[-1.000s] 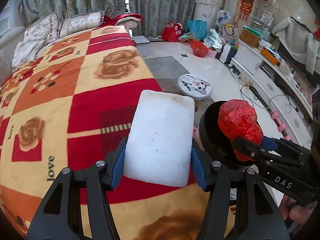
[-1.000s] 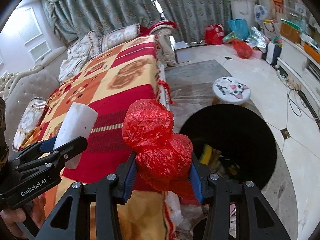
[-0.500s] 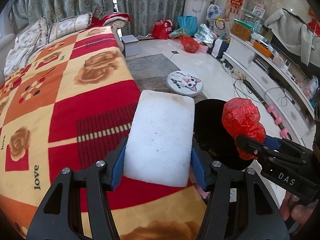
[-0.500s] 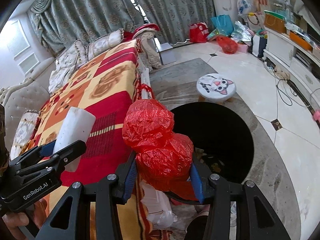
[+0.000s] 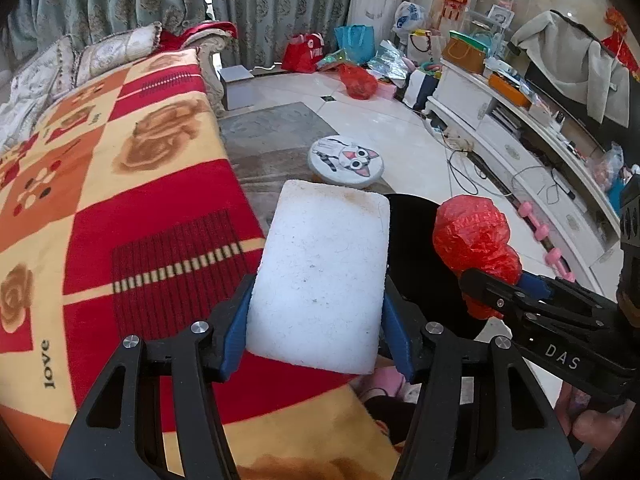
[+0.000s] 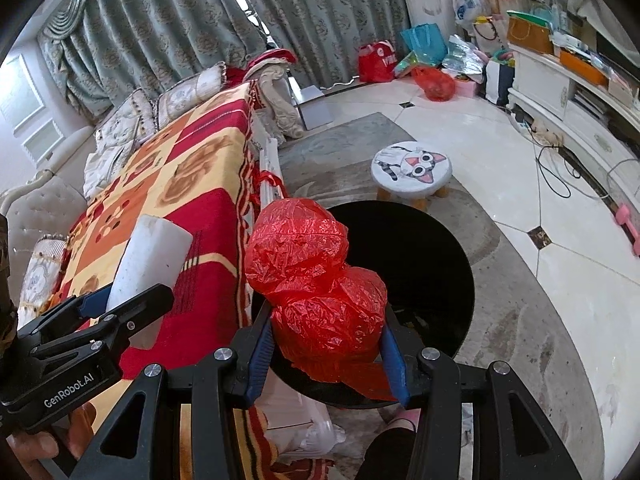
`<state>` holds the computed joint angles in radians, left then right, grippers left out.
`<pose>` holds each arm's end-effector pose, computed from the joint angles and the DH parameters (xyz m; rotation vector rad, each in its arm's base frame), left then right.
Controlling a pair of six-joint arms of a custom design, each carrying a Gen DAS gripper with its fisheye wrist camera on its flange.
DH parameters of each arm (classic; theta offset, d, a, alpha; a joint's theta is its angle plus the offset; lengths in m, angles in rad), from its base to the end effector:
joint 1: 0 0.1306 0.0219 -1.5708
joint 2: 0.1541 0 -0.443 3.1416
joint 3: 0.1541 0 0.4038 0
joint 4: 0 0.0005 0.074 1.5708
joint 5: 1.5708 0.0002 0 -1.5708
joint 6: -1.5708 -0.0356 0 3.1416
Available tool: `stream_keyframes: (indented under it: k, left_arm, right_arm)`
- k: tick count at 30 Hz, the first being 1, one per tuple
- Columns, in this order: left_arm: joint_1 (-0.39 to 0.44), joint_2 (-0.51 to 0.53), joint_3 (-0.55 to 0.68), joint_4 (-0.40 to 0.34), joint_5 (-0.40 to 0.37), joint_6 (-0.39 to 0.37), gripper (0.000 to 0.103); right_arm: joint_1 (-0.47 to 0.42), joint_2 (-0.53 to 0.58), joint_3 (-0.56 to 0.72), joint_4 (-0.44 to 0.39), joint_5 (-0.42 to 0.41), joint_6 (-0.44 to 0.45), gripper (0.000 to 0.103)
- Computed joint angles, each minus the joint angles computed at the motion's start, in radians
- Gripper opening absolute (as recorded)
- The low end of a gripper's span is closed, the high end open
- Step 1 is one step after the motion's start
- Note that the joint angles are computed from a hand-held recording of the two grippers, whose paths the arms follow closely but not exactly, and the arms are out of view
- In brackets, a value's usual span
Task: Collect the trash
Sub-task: 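Carry the foam block and red bag over the black bin, then open both tools over the black bin to drop the block and bag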
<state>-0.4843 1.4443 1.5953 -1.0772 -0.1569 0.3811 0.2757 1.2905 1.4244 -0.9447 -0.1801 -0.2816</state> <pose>0.4438 -0.2277 0.5468 0.0631 2.4880 -0.1708 0.4230 0.1258 0.5448 -0.0800 2.4168 0.4752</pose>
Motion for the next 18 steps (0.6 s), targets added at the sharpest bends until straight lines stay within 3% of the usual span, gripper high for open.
stream_keyframes:
  k: [18]
  left_arm:
    - [-0.013,0.059,0.033,0.017,0.082,0.024,0.061]
  right_arm:
    - [-0.059,0.023,-0.001,0.001,-0.027,-0.029,0.047]
